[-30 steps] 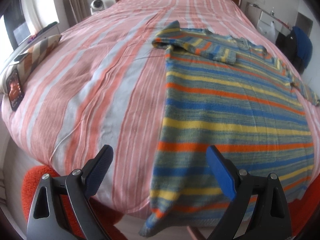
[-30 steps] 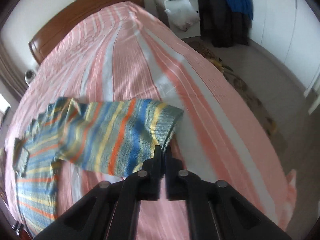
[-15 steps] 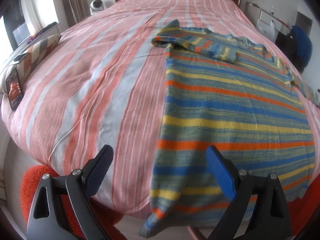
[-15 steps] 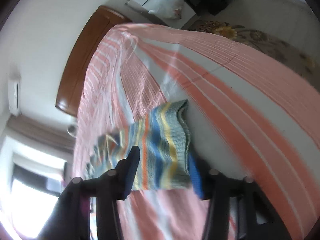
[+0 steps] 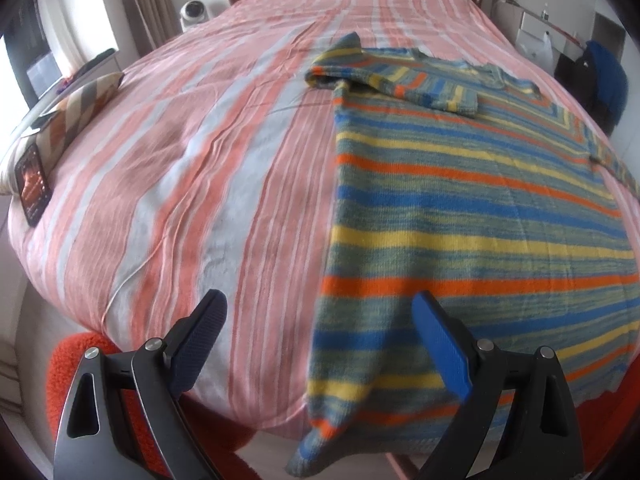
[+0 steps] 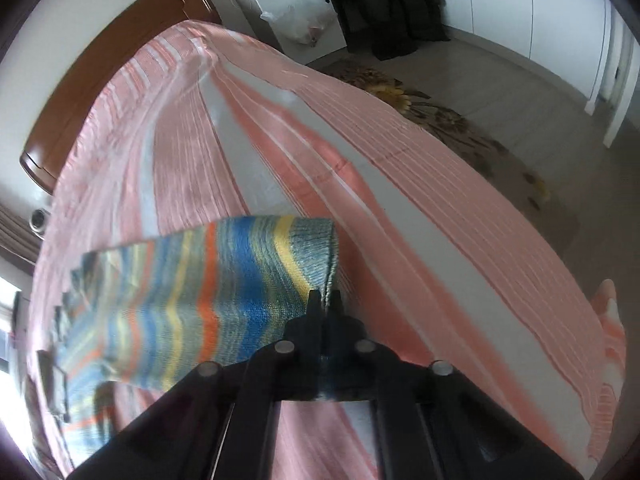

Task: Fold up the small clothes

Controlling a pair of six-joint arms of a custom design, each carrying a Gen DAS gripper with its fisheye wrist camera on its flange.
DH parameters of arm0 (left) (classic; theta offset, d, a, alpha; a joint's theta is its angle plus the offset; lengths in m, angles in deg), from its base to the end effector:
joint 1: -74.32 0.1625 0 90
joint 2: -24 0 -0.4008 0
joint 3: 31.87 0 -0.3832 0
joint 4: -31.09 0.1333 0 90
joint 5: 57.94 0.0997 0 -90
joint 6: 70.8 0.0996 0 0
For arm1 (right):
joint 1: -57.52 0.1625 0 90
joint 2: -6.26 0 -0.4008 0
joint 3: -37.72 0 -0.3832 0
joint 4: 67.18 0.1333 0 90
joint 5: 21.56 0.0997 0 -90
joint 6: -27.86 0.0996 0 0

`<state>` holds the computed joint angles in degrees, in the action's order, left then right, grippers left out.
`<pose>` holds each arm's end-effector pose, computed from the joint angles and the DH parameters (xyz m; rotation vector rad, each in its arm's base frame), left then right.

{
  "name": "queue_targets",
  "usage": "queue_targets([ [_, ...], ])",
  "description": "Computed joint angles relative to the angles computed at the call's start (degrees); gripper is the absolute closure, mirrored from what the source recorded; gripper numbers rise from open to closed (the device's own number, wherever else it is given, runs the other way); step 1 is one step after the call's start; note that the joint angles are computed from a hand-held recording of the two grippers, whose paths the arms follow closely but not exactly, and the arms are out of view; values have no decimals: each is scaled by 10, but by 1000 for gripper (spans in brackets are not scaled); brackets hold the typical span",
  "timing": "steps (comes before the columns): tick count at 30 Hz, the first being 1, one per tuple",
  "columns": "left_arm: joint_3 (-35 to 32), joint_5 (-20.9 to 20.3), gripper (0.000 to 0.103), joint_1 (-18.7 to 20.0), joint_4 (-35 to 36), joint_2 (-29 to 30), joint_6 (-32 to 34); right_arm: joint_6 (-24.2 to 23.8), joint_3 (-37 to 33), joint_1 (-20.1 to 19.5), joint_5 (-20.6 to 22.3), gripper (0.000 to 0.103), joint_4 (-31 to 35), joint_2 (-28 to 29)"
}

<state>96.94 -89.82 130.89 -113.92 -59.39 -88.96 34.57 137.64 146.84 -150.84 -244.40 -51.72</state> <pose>-0.0508 -0.4724 0.2524 0.1906 2.1936 -0.6980 0.0628 -0.6233 0.2628 -0.4937 -2.2911 1.0090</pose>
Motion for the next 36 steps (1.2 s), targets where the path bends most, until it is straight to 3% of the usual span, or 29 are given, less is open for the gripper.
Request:
queue_targets([
  [3, -24, -2, 12, -10, 49, -5, 6, -7, 0, 3, 4, 101, -6, -1],
  [4, -30, -5, 12, -15, 47, -7, 20, -13, 7, 2, 17, 93, -11, -7],
  [6, -52, -11, 12, -29, 10, -3, 87, -13, 21, 4, 34, 63, -12, -23],
  [7, -70, -15, 9, -36, -20, 9, 136, -19, 39, 6, 37, 39, -37, -34],
  [8, -82, -19, 8, -39, -41, 19, 168, -25, 53, 13, 26, 30, -62, -40],
  [11, -174, -73, 5, -29, -26, 91, 282, -46, 96, 35, 3, 29, -119, -61],
  [13, -246, -110, 5, -7, 14, 160, 351, -58, 131, 46, 16, 29, -142, -74],
  [14, -265, -107, 5, 0, 21, 186, 373, -58, 150, 51, 29, 29, -151, -81],
  [16, -314, -81, 19, 20, 33, 252, 417, -49, 182, 61, 54, 29, -163, -87],
  [18, -360, -78, 26, 43, 84, 294, 407, -39, 211, 67, 77, 29, -179, -87],
  [20, -381, -101, 34, 59, 89, 307, 400, -32, 234, 77, 87, 29, -196, -76],
  [21, -391, -123, 59, 66, 83, 309, 386, -33, 243, 80, 89, 29, -207, -70],
  [22, -398, -124, 98, 68, 88, 307, 361, -37, 251, 87, 88, 29, -222, -59],
  [24, -409, -161, 99, 74, 94, 291, 316, -50, 256, 97, 86, 29, -237, -42],
  [26, -395, -143, 99, 72, 23, 264, 309, -70, 257, 106, 86, 29, -249, -27],
  [29, -397, -125, 99, 94, -4, 215, 238, -117, 256, 125, 80, 29, -270, -4],
  [32, -402, -41, 99, 126, -17, 181, 160, -141, 250, 133, 84, 29, -284, 17],
  [34, -407, 14, 99, 153, 19, 163, 87, -149, 246, 133, 83, 29, -289, 29],
  [36, -404, 35, 99, 171, 43, 151, 43, -150, 239, 131, 81, 29, -285, 40],
])
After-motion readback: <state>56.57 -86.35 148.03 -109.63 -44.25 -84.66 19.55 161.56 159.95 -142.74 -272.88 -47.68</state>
